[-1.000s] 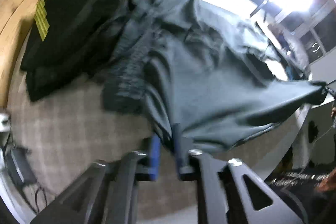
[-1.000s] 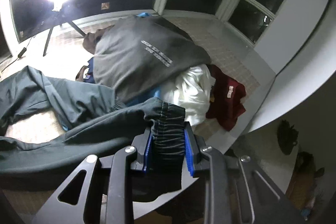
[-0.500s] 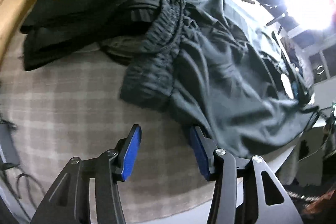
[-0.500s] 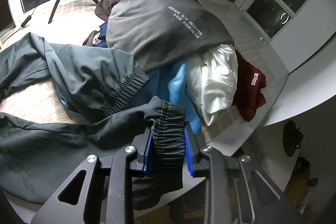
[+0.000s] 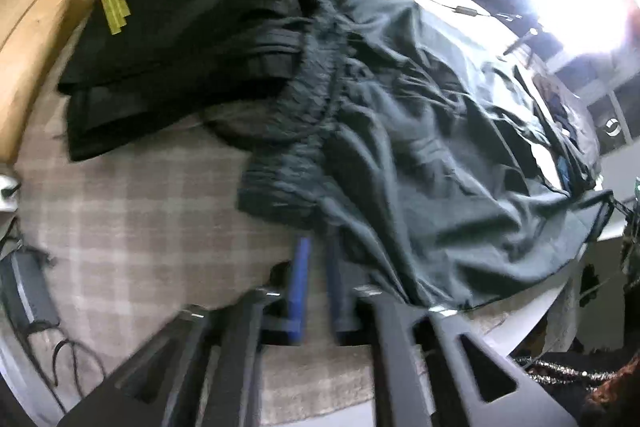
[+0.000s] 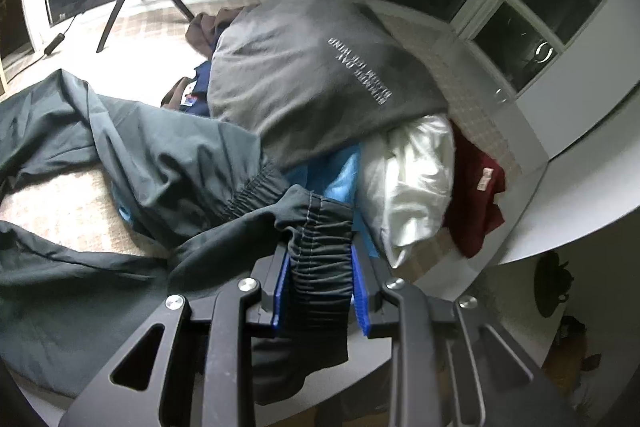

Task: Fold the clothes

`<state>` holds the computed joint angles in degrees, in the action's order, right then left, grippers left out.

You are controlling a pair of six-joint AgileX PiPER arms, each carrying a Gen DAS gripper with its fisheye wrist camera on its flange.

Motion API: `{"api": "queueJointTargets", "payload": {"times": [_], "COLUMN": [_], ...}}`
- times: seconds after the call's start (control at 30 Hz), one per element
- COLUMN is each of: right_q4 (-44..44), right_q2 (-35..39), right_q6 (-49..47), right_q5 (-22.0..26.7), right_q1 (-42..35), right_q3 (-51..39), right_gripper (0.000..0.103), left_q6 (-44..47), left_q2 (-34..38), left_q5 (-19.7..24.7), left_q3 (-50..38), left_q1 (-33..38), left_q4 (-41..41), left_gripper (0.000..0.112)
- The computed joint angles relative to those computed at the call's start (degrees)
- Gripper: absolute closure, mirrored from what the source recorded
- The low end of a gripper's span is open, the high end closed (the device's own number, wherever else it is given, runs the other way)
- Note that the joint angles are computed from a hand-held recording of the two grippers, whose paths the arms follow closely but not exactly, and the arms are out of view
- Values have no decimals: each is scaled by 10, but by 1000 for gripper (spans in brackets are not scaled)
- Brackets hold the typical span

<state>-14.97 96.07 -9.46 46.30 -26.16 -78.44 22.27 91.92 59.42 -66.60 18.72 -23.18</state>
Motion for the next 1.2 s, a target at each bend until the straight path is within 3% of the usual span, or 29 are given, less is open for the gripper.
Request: {"api": "queueJointTargets", "payload": {"times": [0.03,0.07,0.17,0.33,0.53,0.6,0.63,0.67,0.7,0.93,1.07,1.2], "right_q4": [-2,-6,-4,-13,68,99,103,113,135,277,381,463], "right_q2": [7,13,1,-54,-91,-120,-132,-146,-161,-231,-207,-162], "right_q6": [0,1,1,10,-26,-41,-41,-45,-57,-154,-213,-259], "right_q5": [6,11,8,-12,9,14,12,10,9,-21,-42,-61], "right_q1": [3,6,17,32,-23,-46,-53,-61,-75,-159,-194,-180], "right_q3": [-6,-9,11,64,55,74,90,108,133,300,343,356], "right_gripper": [74,72,69,46,46,46,46,46,46,46,46,46], "left_q6": [-9,-5,6,19,7,11,13,16,21,38,29,23], "left_q2": [-1,-2,-2,26,57,65,66,68,71,44,22,9], "left_q5": [2,4,13,35,45,45,39,39,38,48,57,67], "left_q3": [-2,-2,-6,-24,-34,-35,-35,-35,-34,-38,-45,-56], "left_q1": [3,9,24,23,2,0,-4,-4,-3,12,17,19], "left_q4": [6,1,-3,-26,-39,-51,-53,-59,-65,-86,-85,-87], "left_gripper": [70,67,67,67,66,69,77,100,112,110,110,110]}}
